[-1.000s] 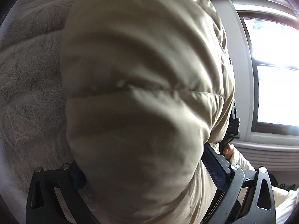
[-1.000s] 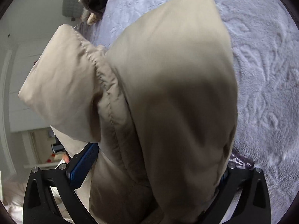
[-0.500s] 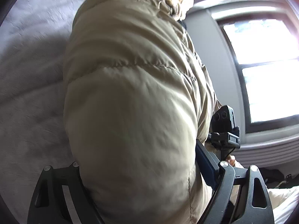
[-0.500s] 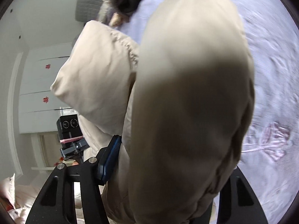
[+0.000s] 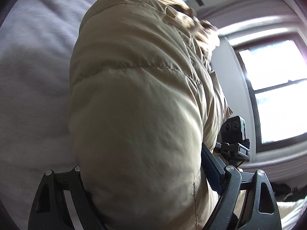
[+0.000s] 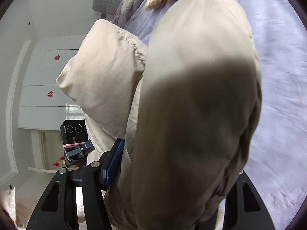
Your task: Fold large clothes
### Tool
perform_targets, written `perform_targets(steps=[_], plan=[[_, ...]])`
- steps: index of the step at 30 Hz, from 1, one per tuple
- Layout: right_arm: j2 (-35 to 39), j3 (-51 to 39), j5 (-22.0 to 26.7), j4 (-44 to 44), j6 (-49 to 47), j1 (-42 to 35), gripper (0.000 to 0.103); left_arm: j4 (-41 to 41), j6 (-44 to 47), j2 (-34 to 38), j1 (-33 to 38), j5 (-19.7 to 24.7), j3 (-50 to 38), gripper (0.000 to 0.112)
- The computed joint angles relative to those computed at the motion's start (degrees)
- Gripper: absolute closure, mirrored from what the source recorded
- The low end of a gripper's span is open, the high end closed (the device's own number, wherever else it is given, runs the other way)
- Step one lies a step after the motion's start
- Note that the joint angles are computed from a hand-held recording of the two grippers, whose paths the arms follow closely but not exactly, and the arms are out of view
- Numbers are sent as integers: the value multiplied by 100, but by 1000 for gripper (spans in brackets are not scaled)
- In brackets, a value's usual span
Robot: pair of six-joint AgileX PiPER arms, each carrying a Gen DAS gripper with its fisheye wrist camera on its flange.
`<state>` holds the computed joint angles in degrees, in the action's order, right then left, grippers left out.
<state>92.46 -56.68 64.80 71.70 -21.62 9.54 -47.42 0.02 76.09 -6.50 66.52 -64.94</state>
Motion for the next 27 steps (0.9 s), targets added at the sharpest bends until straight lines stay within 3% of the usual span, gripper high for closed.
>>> perform_targets(steps=[3, 6, 13, 17, 19, 22, 23, 24, 26, 27], plan=[[513, -280, -502, 261, 4, 588, 41, -41, 542, 167, 691, 219, 165, 24], [928, -481, -869, 296, 105, 969, 41, -107, 969, 339, 1091, 54, 586, 24], [516, 170, -1273, -105, 663, 1107, 37, -435, 2249, 817, 1852, -420, 1718, 11], [-223, -358, -1026, -1965, 2331, 1005, 37, 234, 1564, 360, 1764, -555, 1631, 11], [-410, -703, -1132, -2773, 2984, 1132, 37, 903, 954, -96, 1611, -592, 1372, 11], [-1067, -703, -1133, -2810, 2973, 993, 39, 1435, 779, -405, 1781, -567, 1094, 21], [-1092, -736, -1112, -2508, 2750, 948, 40, 1541, 696, -329, 1718, -601, 909, 32], [-1011, -849, -1098, -2276, 2640, 1026, 40, 1621, 781, -291, 1824, -556, 805, 44], [-692, -1220, -1300, -2500, 3107, 1625, 40, 1788, 628, -84, 1624, -605, 444, 57], [-477, -1426, -1291, -2946, 3483, 1839, 40, 1962, 344, 52, 1368, -672, 163, 57]])
